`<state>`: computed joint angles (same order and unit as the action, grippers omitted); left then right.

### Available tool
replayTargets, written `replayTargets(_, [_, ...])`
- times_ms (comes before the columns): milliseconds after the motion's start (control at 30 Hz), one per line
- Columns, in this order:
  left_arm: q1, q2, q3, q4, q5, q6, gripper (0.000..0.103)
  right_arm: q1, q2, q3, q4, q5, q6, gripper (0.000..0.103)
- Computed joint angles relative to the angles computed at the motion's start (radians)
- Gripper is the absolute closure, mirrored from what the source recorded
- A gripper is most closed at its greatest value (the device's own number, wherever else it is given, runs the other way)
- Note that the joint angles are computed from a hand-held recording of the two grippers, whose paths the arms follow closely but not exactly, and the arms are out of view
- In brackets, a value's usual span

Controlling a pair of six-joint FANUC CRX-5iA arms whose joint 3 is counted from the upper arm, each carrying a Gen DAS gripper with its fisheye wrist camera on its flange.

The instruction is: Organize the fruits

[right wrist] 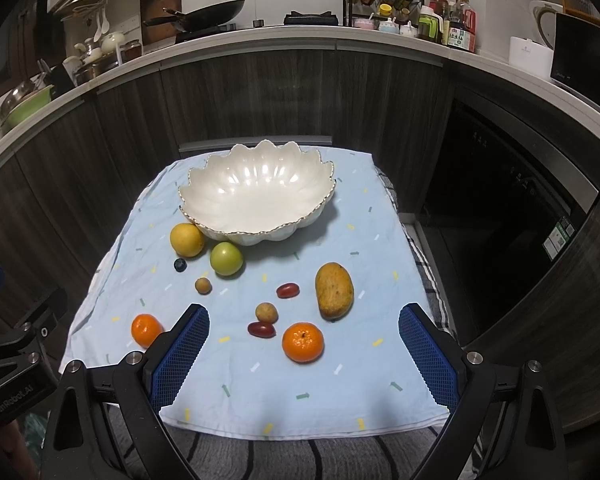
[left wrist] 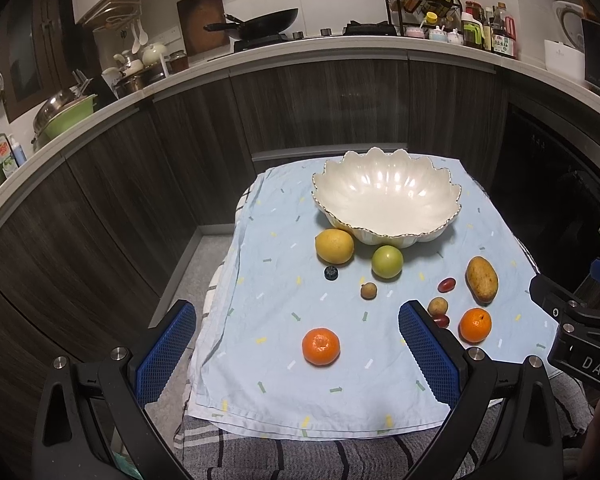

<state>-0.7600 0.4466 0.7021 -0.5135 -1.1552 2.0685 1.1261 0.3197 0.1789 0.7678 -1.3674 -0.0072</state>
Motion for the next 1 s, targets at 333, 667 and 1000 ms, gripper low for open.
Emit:
replayTargets(333, [0.008,0.003,-0.002,0.011,-0.001,-0.01,0.0,-0.004,0.012,0.013,-0.012,0.001,0.009,0.006])
replayTargets(667, [0.013,0.026,0.022,0.022,-0.017,-0.027,0.0,-0.015,0.021,0.023,-0.034,0.014,0.026,0.006])
replayTargets(1000, [0.03,0.055,0.043,0.051,-0.018,-0.068,0.0,-0.035,0.042,0.049,-0.071,0.025,0.062,0.006])
